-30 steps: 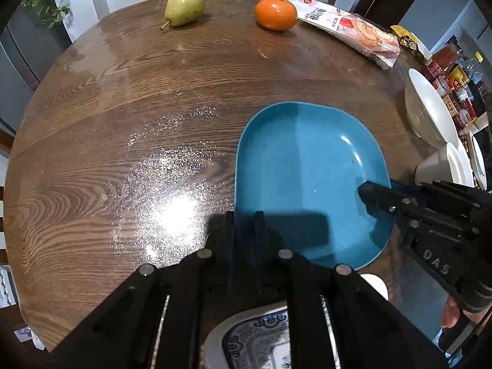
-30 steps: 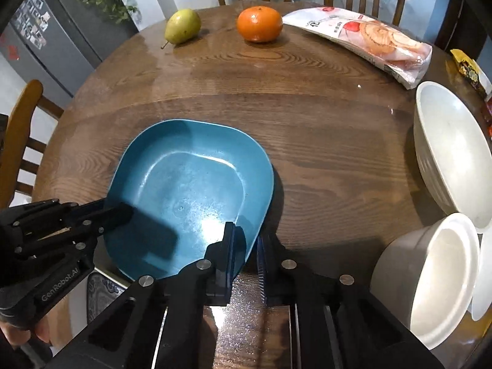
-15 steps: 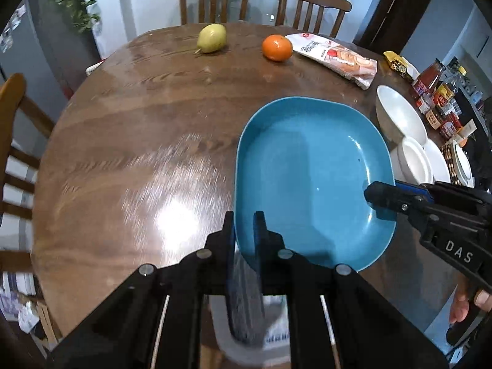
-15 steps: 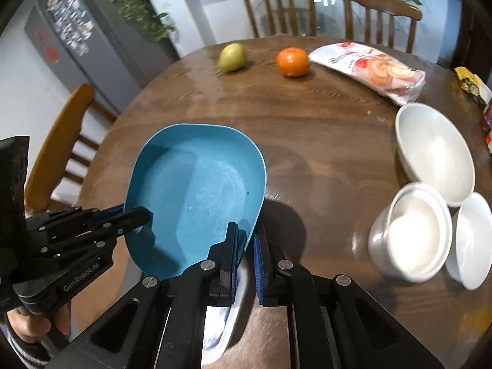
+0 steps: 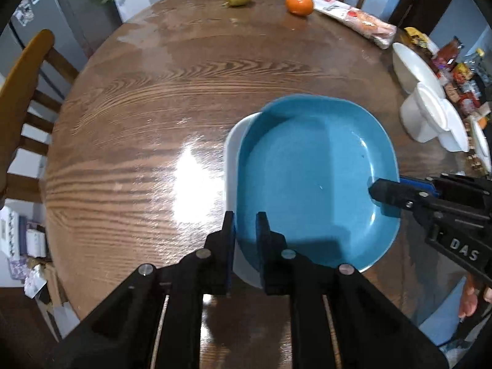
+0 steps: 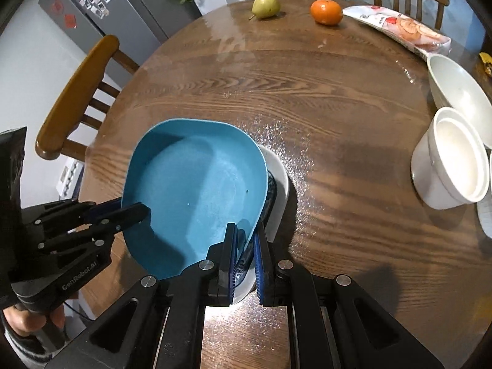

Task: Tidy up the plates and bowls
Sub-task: 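Lift the teal dish with both grippers and lower it onto the plate stack, then open both grippers and move them toward the large white bowl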

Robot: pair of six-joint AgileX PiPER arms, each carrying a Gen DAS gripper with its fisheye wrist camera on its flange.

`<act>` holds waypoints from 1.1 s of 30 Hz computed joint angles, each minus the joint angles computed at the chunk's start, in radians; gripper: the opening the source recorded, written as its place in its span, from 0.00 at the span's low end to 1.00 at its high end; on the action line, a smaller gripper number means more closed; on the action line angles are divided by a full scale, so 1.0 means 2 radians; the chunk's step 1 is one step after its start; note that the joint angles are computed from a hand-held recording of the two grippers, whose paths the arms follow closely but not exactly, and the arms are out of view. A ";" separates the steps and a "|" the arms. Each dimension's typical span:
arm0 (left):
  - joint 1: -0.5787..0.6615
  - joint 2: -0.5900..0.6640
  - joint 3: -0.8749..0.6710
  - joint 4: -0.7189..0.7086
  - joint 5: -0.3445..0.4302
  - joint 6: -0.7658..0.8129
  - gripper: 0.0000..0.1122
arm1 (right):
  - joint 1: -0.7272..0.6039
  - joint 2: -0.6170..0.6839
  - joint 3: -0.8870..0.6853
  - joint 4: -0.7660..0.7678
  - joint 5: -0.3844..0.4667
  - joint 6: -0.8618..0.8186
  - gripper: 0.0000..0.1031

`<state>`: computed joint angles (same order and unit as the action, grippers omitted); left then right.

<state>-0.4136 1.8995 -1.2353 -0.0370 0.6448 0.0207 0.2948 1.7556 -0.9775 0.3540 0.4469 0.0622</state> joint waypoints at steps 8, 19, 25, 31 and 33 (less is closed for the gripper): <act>-0.003 -0.020 0.021 0.061 -0.013 -0.075 0.72 | 0.010 -0.023 0.020 -0.100 -0.017 0.092 0.12; -0.031 -0.052 -0.007 -0.006 0.002 -0.047 0.80 | -0.045 -0.145 0.113 -0.156 -0.039 0.126 0.37; -0.085 -0.024 -0.069 -0.012 0.020 -0.057 0.81 | -0.115 -0.214 0.144 -0.204 -0.017 0.149 0.38; -0.137 0.011 -0.133 0.007 0.042 -0.099 0.91 | -0.170 -0.278 0.170 -0.251 -0.005 0.166 0.54; -0.157 0.022 -0.157 0.028 0.053 -0.120 0.91 | -0.181 -0.300 0.182 -0.284 -0.006 0.194 0.58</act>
